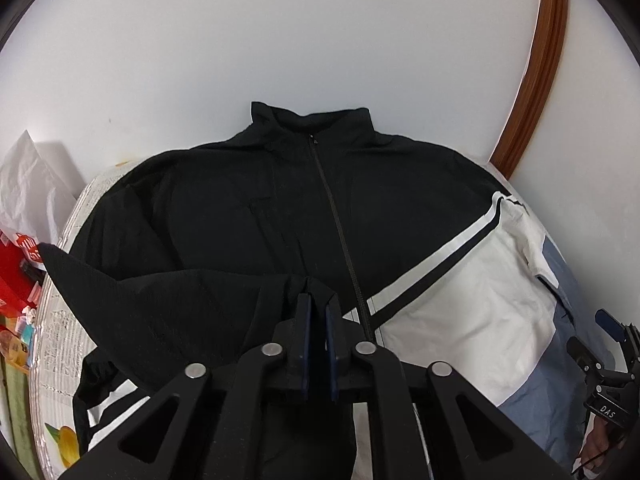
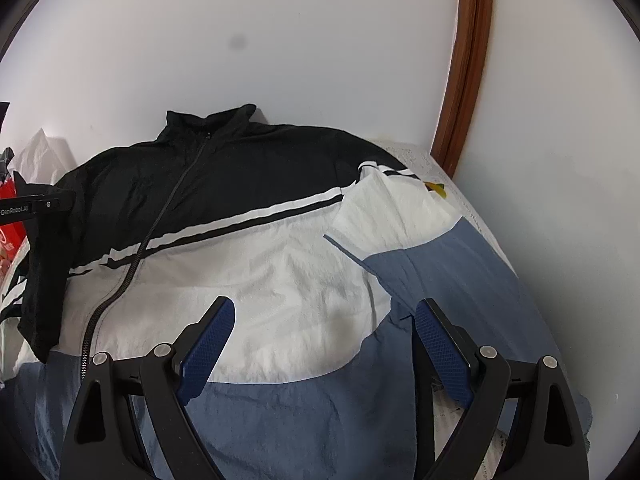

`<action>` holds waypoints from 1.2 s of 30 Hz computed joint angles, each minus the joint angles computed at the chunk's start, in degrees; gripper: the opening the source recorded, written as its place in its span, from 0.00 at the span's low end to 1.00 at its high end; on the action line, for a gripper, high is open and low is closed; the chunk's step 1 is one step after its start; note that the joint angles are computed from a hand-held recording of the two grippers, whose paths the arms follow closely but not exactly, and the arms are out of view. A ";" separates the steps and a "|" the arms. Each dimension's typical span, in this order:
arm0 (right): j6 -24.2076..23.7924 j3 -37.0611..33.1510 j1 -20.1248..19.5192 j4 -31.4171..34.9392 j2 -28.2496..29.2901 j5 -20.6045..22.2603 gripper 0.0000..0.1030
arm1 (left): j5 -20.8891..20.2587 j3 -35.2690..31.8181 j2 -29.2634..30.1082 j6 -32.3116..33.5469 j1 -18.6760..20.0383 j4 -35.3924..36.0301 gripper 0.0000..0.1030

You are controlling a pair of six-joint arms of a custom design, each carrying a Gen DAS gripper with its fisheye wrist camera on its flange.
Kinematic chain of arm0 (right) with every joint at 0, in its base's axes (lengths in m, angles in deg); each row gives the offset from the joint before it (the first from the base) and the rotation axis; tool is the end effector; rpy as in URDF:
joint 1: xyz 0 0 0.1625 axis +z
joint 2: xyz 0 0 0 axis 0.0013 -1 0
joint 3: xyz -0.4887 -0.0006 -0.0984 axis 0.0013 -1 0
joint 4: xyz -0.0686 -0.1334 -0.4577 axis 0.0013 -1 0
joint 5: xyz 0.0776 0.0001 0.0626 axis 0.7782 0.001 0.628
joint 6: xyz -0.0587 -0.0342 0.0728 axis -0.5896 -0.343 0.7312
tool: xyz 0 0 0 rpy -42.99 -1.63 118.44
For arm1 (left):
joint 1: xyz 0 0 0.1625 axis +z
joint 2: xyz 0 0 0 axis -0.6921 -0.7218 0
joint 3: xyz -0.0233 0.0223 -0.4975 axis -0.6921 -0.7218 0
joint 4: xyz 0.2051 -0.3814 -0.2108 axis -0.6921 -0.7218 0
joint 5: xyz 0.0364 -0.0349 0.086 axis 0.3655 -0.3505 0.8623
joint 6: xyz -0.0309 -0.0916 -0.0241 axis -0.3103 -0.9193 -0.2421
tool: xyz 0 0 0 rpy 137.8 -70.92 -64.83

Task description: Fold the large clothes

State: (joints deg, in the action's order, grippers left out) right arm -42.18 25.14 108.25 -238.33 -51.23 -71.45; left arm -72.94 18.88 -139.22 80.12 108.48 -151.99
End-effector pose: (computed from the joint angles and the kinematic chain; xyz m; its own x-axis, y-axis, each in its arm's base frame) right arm 0.2916 -0.7040 0.1287 -0.6323 0.0655 0.7720 -0.4871 0.7413 -0.4618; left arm -0.1624 -0.8217 0.3065 -0.7682 0.0069 -0.6402 0.4188 0.7618 -0.4943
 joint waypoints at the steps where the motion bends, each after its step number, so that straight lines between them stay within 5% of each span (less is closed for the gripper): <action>1: -0.20 0.03 0.07 -0.12 0.05 0.19 0.88 | -0.37 -0.10 0.02 0.05 -0.01 0.66 0.16; 5: -1.14 0.00 0.86 -0.29 0.22 1.12 0.88 | -1.01 1.69 -0.70 2.41 -0.92 -1.51 0.57; 9: -2.65 -0.43 2.41 -0.82 0.70 2.09 0.79 | -3.22 6.20 -4.09 5.70 -2.50 -7.23 0.67; 13: -2.15 -1.71 4.27 2.58 1.36 4.59 0.72 | -4.90 10.29 -8.61 5.29 -3.04 -11.03 0.72; 23: -5.89 -12.82 7.44 13.27 9.69 14.49 0.74 | 5.35 20.85 -19.01 1.66 -0.05 -14.79 0.77; 34: -7.45 -32.37 7.06 30.26 20.75 27.63 0.75 | -1.42 23.44 -20.87 0.24 7.46 -15.12 0.77; 36: -7.05 -36.26 6.74 33.98 23.11 28.62 0.68 | -3.01 23.08 -20.04 0.55 8.33 -15.32 0.77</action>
State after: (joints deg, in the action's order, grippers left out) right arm -49.23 -11.12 114.99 -204.34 -28.12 -42.83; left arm -75.95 41.97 -159.26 80.67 116.81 -167.31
